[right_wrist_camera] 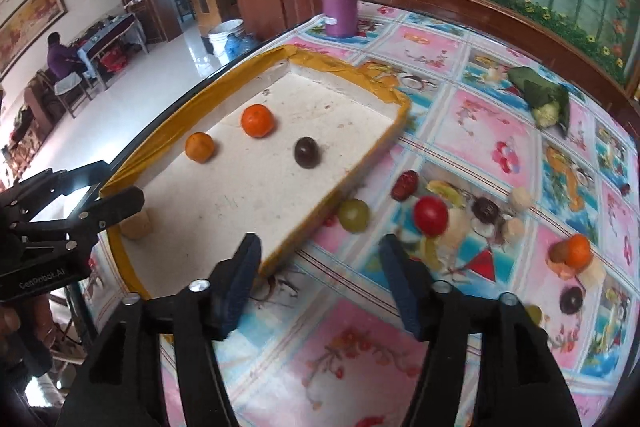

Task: Organize fruits
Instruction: 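Withdraw both grippers from the tray back toward the remaining fruits, then grasp a beige cube on the tablecloth with the right gripper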

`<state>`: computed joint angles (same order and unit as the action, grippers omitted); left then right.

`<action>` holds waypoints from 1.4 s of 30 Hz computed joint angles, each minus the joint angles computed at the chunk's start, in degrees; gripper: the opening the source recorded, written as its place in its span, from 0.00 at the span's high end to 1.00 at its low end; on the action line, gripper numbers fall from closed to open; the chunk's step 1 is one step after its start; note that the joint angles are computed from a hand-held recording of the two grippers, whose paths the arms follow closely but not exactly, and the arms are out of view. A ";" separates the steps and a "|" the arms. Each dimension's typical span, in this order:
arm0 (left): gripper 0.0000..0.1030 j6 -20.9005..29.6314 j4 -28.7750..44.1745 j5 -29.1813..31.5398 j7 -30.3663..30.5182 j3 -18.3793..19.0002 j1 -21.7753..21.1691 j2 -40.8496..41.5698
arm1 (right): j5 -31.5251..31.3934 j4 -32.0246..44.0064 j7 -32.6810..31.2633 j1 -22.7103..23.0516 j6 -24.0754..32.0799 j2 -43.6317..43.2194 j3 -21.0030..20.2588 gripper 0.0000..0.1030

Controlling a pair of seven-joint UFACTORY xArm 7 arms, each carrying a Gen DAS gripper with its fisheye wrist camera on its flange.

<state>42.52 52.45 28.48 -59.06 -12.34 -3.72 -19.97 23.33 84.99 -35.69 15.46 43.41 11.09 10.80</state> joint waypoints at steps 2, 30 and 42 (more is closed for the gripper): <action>0.28 -0.12 0.94 0.18 0.08 -0.57 -0.48 0.72 | 1.49 -3.62 -1.01 -1.10 -2.40 -2.77 -0.62 0.27; 0.13 4.45 24.49 7.55 -2.21 0.95 -18.16 22.78 | 7.35 -18.47 -3.45 -10.22 -9.64 -15.44 -10.99 0.26; 0.13 8.13 28.36 7.78 -1.89 3.06 -21.74 26.03 | 10.54 -16.40 -6.61 -12.88 -6.02 -13.11 -11.72 0.26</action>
